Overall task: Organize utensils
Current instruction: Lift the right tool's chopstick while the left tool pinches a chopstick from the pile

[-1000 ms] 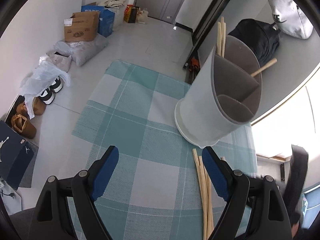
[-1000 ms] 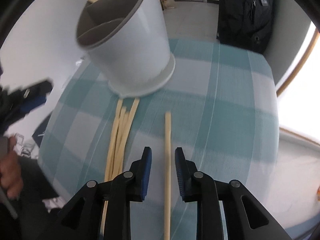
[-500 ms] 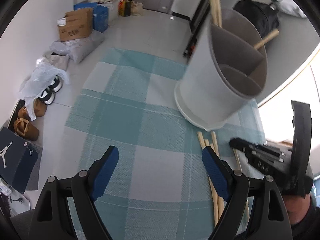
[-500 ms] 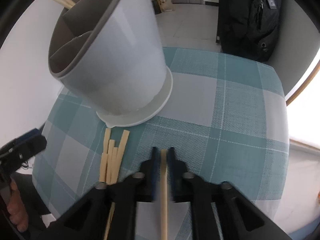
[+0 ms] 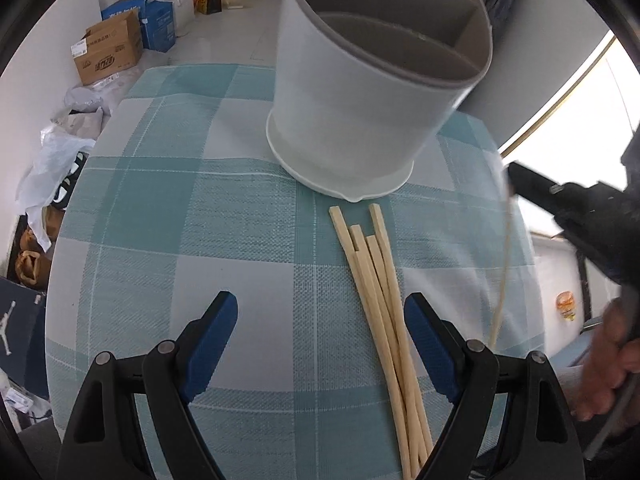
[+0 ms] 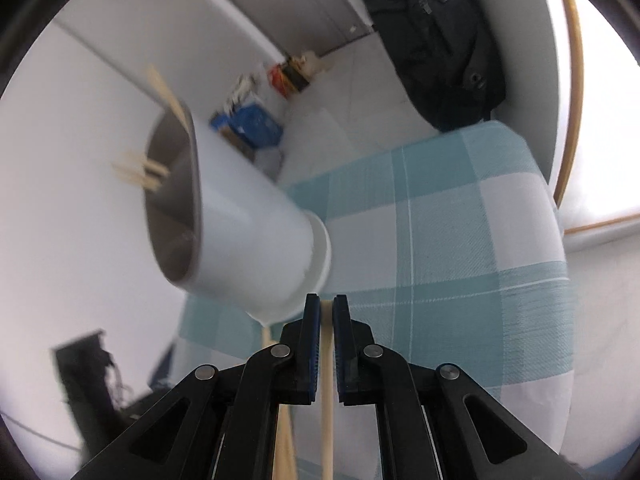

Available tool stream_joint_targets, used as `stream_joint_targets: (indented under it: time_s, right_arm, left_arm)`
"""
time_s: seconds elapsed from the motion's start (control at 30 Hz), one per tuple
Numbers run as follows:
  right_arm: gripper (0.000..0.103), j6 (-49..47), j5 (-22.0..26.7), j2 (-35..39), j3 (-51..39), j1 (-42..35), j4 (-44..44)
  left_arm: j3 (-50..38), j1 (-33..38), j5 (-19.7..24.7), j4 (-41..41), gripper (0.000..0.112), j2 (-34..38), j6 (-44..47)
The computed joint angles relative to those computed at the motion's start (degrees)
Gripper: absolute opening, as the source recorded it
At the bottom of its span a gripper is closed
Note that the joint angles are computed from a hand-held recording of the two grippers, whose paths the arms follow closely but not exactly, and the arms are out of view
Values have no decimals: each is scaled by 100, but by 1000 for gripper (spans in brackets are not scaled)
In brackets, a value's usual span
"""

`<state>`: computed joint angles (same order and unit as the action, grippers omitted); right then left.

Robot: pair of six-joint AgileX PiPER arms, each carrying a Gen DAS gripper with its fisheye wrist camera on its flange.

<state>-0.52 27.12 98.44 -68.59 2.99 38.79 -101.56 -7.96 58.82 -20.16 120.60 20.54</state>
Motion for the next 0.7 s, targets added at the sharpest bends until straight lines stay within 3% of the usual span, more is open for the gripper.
stream_joint_targets:
  time_s: [0.1, 0.23, 0.33, 0.4, 0.47, 0.53, 0.7]
  right_arm:
    - [6, -365, -93, -251, 261, -116, 531]
    - [6, -1108, -53, -515, 593, -405, 1421]
    - [6, -1373, 77, -386, 439, -618, 1686]
    - [6, -1434, 176, -489, 477, -679, 1780]
    - [6, -1405, 194, -582, 516, -677, 1693]
    - [6, -1408, 201, -632, 526, -675, 1645]
    - [6, -1817, 171, -708, 653, -737, 1966]
  left_arm:
    - [-33, -65, 16, 181, 82, 94, -201]
    - [146, -172, -275, 547, 79, -3, -308]
    - [283, -188, -443, 702, 68, -94, -326]
    - [279, -147, -443, 589, 54, -104, -252]
    - [289, -160, -472, 591, 50, -110, -226]
    - [328, -193, -563, 622, 35, -116, -233]
    - [512, -475, -861, 1225, 30, -204, -481]
